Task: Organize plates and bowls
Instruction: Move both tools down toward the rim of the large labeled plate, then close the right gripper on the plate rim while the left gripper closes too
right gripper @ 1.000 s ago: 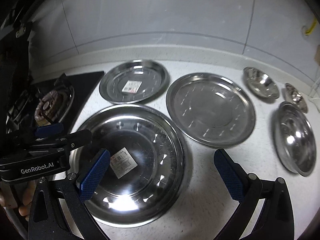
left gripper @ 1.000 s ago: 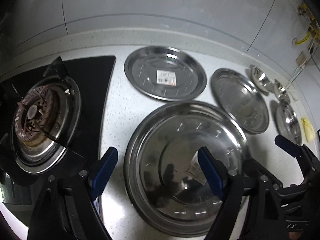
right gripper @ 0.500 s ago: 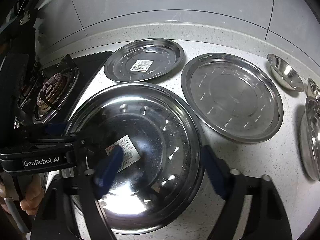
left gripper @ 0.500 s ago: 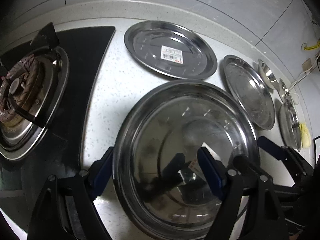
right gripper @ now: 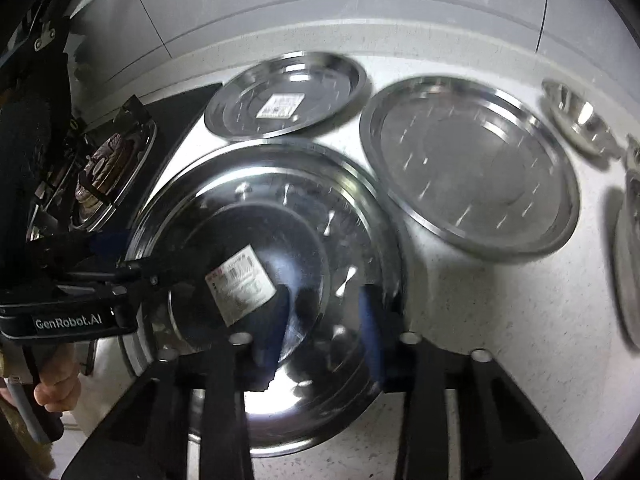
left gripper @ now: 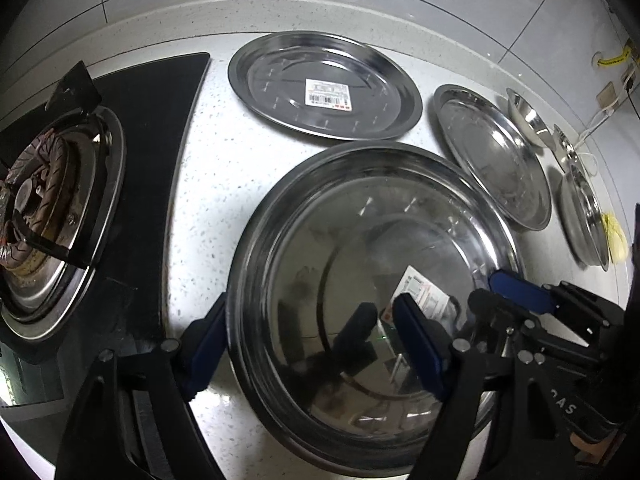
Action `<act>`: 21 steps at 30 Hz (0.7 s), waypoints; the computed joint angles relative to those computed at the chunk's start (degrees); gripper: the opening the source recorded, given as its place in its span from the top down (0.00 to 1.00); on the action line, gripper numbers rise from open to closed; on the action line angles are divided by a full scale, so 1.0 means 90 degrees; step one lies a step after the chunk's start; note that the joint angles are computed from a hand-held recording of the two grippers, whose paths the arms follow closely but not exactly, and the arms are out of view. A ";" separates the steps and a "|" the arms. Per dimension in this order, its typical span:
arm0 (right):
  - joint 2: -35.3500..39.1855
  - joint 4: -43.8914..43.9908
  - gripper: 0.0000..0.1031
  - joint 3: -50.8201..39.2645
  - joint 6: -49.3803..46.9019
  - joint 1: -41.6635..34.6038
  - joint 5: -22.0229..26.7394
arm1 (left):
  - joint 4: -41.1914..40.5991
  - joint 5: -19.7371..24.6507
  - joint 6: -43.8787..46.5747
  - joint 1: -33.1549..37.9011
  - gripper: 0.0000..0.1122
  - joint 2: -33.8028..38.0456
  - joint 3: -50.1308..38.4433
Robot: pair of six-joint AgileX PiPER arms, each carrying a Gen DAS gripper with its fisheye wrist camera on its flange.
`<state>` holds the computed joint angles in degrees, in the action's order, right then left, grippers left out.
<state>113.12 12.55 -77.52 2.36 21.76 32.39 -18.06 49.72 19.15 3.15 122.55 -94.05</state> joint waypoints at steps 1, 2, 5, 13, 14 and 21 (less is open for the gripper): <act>-0.0008 -0.0183 0.77 0.0010 0.0172 0.0037 0.0008 | 0.0013 0.0040 0.0001 0.0001 0.33 0.0013 -0.0030; -0.0014 -0.0145 0.78 0.0027 0.0137 0.0026 0.0004 | 0.0003 0.0050 0.0014 0.0012 0.33 0.0013 -0.0032; -0.0020 0.0095 0.81 0.0033 -0.0102 -0.0056 0.0036 | -0.0028 0.0131 -0.0040 0.0033 0.33 0.0052 -0.0108; -0.0049 0.1107 0.97 0.0150 -0.1207 -0.0400 0.0153 | -0.0185 0.0728 -0.0096 0.0206 0.36 0.0284 -0.0616; -0.0054 0.1164 0.98 0.0162 -0.1292 -0.0423 0.0168 | 0.0013 0.0661 -0.0225 0.0163 0.42 0.0243 -0.0576; -0.0046 0.1988 0.99 0.0216 -0.2089 -0.0719 0.0381 | -0.0051 0.0720 -0.0234 0.0367 0.65 0.0237 -0.0595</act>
<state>112.71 30.44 -75.57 -16.45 15.29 35.82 -18.52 56.19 17.05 6.46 124.69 -99.40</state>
